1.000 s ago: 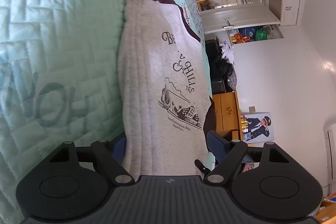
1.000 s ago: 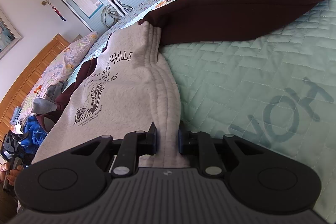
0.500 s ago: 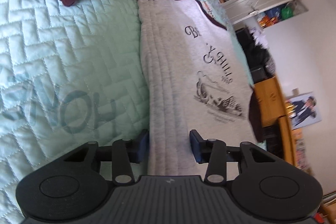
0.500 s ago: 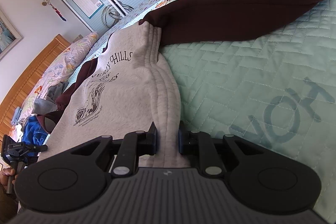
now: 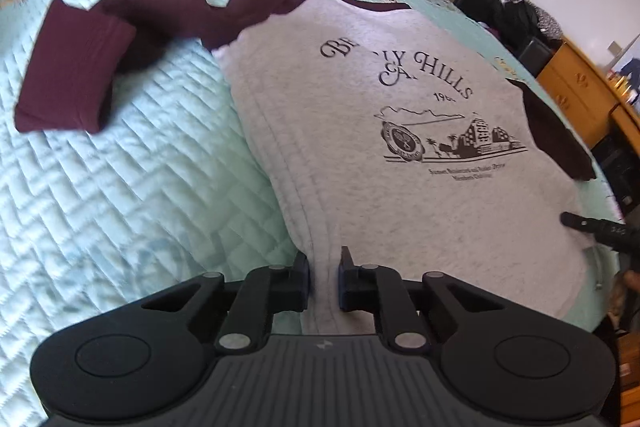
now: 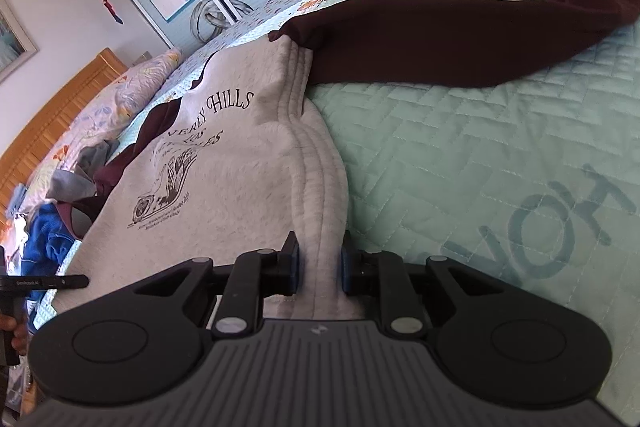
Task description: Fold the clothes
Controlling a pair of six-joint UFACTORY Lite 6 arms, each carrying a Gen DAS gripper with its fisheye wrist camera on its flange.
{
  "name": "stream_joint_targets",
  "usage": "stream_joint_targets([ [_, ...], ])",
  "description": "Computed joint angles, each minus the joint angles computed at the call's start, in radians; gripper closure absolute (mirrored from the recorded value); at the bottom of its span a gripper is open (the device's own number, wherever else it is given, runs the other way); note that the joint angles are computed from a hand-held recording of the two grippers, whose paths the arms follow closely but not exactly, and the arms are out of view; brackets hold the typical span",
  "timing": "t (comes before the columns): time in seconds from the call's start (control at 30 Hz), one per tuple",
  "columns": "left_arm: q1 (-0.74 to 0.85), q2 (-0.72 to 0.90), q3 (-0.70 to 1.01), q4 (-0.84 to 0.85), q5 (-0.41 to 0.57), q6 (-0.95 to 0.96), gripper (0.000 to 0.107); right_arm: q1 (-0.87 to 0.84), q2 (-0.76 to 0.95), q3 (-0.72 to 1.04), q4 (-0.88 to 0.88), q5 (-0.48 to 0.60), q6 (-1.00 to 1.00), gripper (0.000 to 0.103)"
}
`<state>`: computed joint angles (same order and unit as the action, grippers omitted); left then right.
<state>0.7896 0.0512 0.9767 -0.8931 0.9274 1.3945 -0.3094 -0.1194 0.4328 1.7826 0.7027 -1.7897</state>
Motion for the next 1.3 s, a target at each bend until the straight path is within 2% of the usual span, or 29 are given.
stream_joint_targets([
  [0.1, 0.021, -0.044, -0.012, -0.003, -0.001, -0.002, 0.093, 0.062, -0.049, 0.007, -0.014, -0.080, 0.055, 0.074],
  [0.2, 0.089, -0.050, 0.040, 0.002, 0.093, -0.030, 0.095, 0.139, -0.080, 0.032, -0.062, -0.171, 0.123, 0.061],
  [0.3, 0.143, 0.011, 0.095, 0.035, 0.128, -0.057, 0.095, 0.179, -0.086, 0.048, -0.092, -0.220, 0.139, 0.059],
  [0.4, 0.168, 0.093, 0.133, 0.071, 0.123, -0.083, 0.096, 0.140, -0.052, 0.035, -0.026, -0.164, 0.039, 0.056],
  [0.47, 0.179, 0.142, 0.134, 0.042, 0.136, -0.070, 0.094, 0.096, -0.027, 0.030, -0.012, -0.093, 0.018, 0.049],
  [0.53, 0.191, 0.191, 0.140, 0.007, 0.158, -0.062, 0.090, 0.040, 0.012, 0.036, -0.027, 0.001, 0.038, 0.038],
  [0.63, 0.212, 0.226, 0.153, -0.012, 0.194, -0.061, 0.086, -0.042, 0.071, 0.060, -0.097, 0.130, 0.098, 0.030],
  [0.73, 0.223, 0.237, 0.161, -0.001, 0.247, -0.041, 0.068, -0.109, 0.135, 0.096, -0.188, 0.248, 0.147, 0.028],
  [0.77, 0.224, 0.239, 0.161, 0.003, 0.264, -0.030, 0.058, -0.121, 0.155, 0.109, -0.211, 0.274, 0.153, 0.028],
  [0.8, 0.225, 0.238, 0.160, 0.008, 0.281, -0.017, 0.047, -0.128, 0.169, 0.116, -0.232, 0.293, 0.156, 0.028],
  [0.87, 0.217, 0.218, 0.136, 0.019, 0.291, 0.016, 0.034, -0.134, 0.182, 0.127, -0.264, 0.310, 0.155, 0.029],
  [0.9, 0.210, 0.199, 0.117, 0.023, 0.282, 0.036, 0.032, -0.131, 0.180, 0.128, -0.276, 0.311, 0.154, 0.029],
  [0.97, 0.196, 0.143, 0.065, 0.027, 0.234, 0.065, 0.037, -0.108, 0.145, 0.123, -0.302, 0.270, 0.178, 0.039],
  [1.0, 0.186, 0.115, 0.041, 0.025, 0.200, 0.058, 0.049, -0.084, 0.110, 0.114, -0.319, 0.224, 0.198, 0.068],
  [1.03, 0.176, 0.085, 0.019, 0.026, 0.159, 0.045, 0.061, -0.058, 0.068, 0.095, -0.324, 0.177, 0.205, 0.089],
  [1.07, 0.169, 0.071, 0.010, 0.028, 0.136, 0.026, 0.089, -0.033, 0.025, 0.071, -0.323, 0.135, 0.208, 0.089],
  [1.17, 0.200, 0.096, 0.056, 0.038, 0.191, -0.032, 0.094, 0.009, -0.074, 0.025, -0.307, 0.080, 0.247, 0.089],
  [1.3, 0.260, 0.119, 0.148, 0.051, 0.296, -0.076, 0.096, -0.013, -0.155, 0.030, -0.384, 0.144, 0.369, 0.089],
])
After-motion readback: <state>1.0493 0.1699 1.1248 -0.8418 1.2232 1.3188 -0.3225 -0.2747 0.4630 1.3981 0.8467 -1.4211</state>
